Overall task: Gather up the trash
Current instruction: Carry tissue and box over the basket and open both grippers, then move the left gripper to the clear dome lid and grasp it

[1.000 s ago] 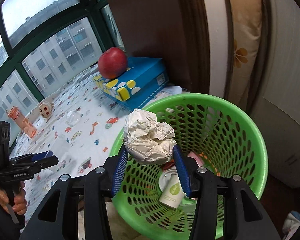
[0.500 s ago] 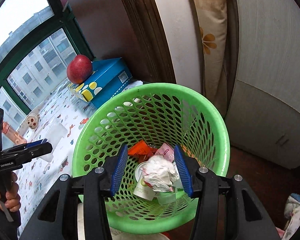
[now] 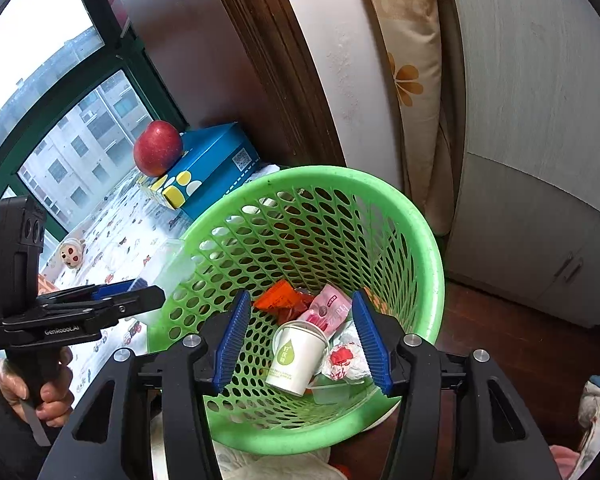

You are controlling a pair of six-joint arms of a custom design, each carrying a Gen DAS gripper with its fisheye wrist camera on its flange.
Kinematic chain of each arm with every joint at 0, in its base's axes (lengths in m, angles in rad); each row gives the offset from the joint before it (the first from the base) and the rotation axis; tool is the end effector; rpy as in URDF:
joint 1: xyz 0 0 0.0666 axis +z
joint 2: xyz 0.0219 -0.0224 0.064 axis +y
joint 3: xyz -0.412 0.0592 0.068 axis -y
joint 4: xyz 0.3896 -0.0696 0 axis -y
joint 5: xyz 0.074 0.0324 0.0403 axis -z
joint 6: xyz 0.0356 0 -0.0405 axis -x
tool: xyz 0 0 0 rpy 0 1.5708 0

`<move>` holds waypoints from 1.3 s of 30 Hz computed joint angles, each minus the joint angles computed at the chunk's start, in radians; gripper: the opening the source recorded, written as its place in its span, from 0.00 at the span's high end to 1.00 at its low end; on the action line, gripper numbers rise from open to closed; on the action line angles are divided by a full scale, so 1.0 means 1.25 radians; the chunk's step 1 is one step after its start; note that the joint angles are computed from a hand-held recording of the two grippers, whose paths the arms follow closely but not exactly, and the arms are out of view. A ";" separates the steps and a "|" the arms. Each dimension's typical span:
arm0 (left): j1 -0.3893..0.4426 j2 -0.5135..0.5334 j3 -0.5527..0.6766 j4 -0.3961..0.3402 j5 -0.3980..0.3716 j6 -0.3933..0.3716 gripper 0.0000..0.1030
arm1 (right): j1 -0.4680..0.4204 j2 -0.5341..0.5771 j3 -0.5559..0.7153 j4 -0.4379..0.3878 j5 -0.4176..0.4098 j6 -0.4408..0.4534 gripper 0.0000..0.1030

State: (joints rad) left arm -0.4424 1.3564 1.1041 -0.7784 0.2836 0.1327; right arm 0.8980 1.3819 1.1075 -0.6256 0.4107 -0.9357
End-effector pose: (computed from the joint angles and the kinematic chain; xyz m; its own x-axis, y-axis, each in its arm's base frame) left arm 0.3872 -0.1949 0.3575 -0.8399 0.2573 -0.4779 0.4337 0.8475 -0.3059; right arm 0.2934 0.3448 0.3588 -0.7423 0.2528 -0.6205 0.0593 0.9473 0.3149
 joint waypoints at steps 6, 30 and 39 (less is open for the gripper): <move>-0.008 0.017 -0.001 0.009 0.025 0.016 0.33 | -0.002 -0.005 -0.009 0.011 -0.007 -0.007 0.49; 0.210 -0.037 -0.041 0.032 -0.081 0.001 0.33 | 0.026 0.093 0.104 0.036 -0.050 0.061 0.45; 0.337 0.034 -0.002 0.069 -0.193 -0.018 0.33 | 0.038 0.182 0.217 0.059 -0.098 0.123 0.44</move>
State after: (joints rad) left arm -0.0205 1.3995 1.1018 -0.6921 0.0426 0.1104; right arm 0.9449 1.6096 1.3790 -0.5523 0.2883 -0.7813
